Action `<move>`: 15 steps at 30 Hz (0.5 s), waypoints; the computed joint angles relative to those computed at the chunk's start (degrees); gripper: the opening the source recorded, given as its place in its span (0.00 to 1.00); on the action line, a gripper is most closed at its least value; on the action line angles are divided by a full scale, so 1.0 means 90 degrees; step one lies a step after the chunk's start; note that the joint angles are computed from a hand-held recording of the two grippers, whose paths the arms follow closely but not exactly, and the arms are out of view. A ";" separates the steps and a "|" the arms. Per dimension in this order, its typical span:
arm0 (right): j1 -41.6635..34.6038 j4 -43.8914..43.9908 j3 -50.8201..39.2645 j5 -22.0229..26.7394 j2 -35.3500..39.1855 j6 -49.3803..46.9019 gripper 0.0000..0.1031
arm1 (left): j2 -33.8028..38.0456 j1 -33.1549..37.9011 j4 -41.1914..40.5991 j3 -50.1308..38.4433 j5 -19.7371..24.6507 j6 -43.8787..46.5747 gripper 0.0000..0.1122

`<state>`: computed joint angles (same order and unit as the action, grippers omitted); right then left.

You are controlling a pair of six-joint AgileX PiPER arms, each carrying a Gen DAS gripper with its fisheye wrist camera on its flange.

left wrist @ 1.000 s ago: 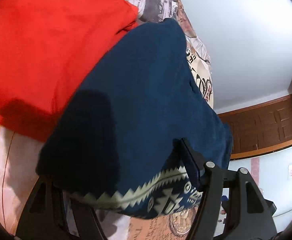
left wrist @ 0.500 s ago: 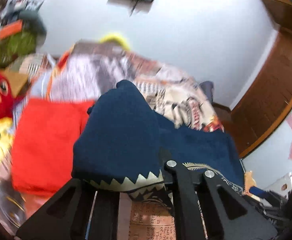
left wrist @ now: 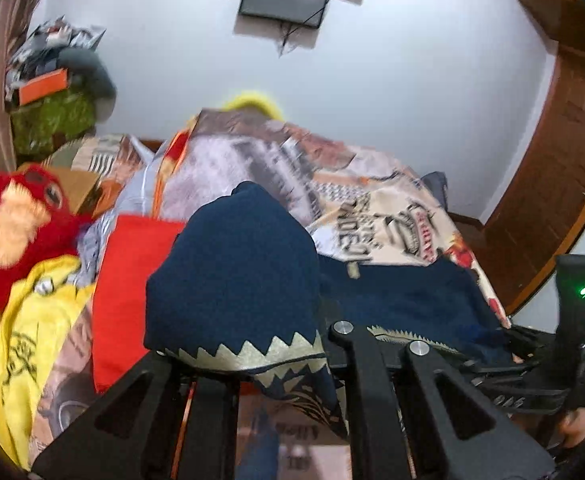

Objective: Fold large clothes

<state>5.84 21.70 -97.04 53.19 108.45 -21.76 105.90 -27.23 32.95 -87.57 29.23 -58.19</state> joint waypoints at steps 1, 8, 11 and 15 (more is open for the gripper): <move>0.0165 -0.0110 0.0029 -0.0033 0.0121 0.0023 0.71 | -0.0024 0.0051 -0.0082 0.0154 -0.0101 0.0018 0.08; 0.0355 -0.0049 0.0512 -0.0245 0.0340 -0.0306 0.72 | 0.0165 -0.0046 -0.0102 0.0082 -0.0152 0.0083 0.08; -0.0137 0.0358 0.0322 0.0231 0.0245 -0.0493 0.72 | 0.0265 -0.0111 -0.0522 -0.0427 -0.0066 0.0559 0.08; -0.0976 0.0509 0.0805 0.0069 -0.0321 -0.0803 0.72 | 0.0678 -0.0391 -0.0909 -0.1549 0.0339 0.1204 0.08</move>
<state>-2.94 26.28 -89.79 53.81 105.56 -28.98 112.00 -30.76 24.77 -101.50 32.28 -47.35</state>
